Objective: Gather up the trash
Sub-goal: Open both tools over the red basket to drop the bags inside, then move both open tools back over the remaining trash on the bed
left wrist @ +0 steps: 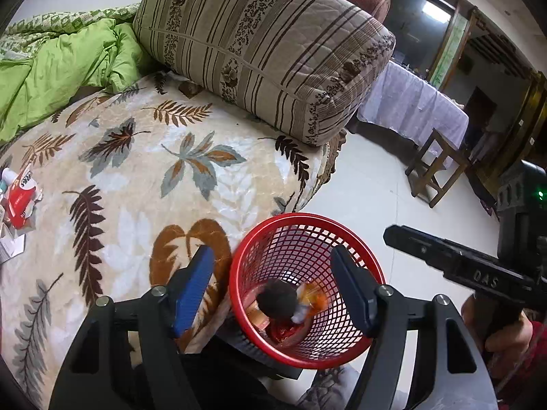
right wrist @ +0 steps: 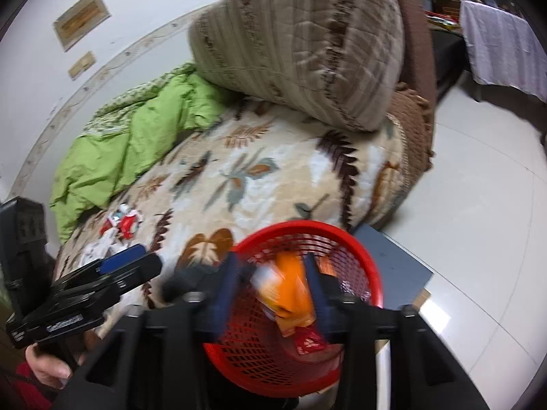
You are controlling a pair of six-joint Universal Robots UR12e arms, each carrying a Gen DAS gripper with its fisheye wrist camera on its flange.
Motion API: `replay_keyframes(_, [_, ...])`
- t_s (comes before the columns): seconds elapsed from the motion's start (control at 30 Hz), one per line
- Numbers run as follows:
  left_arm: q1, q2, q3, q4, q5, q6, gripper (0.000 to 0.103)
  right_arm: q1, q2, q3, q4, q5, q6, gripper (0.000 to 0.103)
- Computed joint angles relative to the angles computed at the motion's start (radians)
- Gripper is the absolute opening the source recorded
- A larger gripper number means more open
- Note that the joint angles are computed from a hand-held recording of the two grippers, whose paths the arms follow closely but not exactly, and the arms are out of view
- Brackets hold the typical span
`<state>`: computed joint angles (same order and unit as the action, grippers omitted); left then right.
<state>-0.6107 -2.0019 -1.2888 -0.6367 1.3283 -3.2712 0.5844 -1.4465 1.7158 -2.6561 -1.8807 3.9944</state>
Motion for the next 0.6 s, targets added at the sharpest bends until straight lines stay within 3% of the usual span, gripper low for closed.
replay_keyframes(0.13, [0.012, 0.030, -0.042, 0.053, 0.053, -0.047, 0.075, -0.005, 0.017, -0.017, -0.037, 0.027, -0.029, 0.051])
replay_keyframes(0.27, [0.034, 0.076, -0.104, 0.096, 0.152, -0.104, 0.075, 0.001, 0.064, -0.070, -0.079, 0.076, -0.090, 0.051])
replay_keyframes(0.37, [0.052, 0.110, -0.150, 0.100, 0.262, -0.152, 0.075, 0.004, 0.108, -0.119, -0.102, 0.149, -0.138, 0.051])
replay_keyframes(0.53, [0.104, 0.177, -0.241, 0.108, 0.354, -0.270, 0.075, 0.015, 0.195, -0.226, -0.068, 0.279, -0.209, 0.051])
replay_keyframes(0.6, [0.135, 0.205, -0.281, 0.101, 0.355, -0.334, 0.075, 0.020, 0.228, -0.270, -0.054, 0.316, -0.232, 0.051])
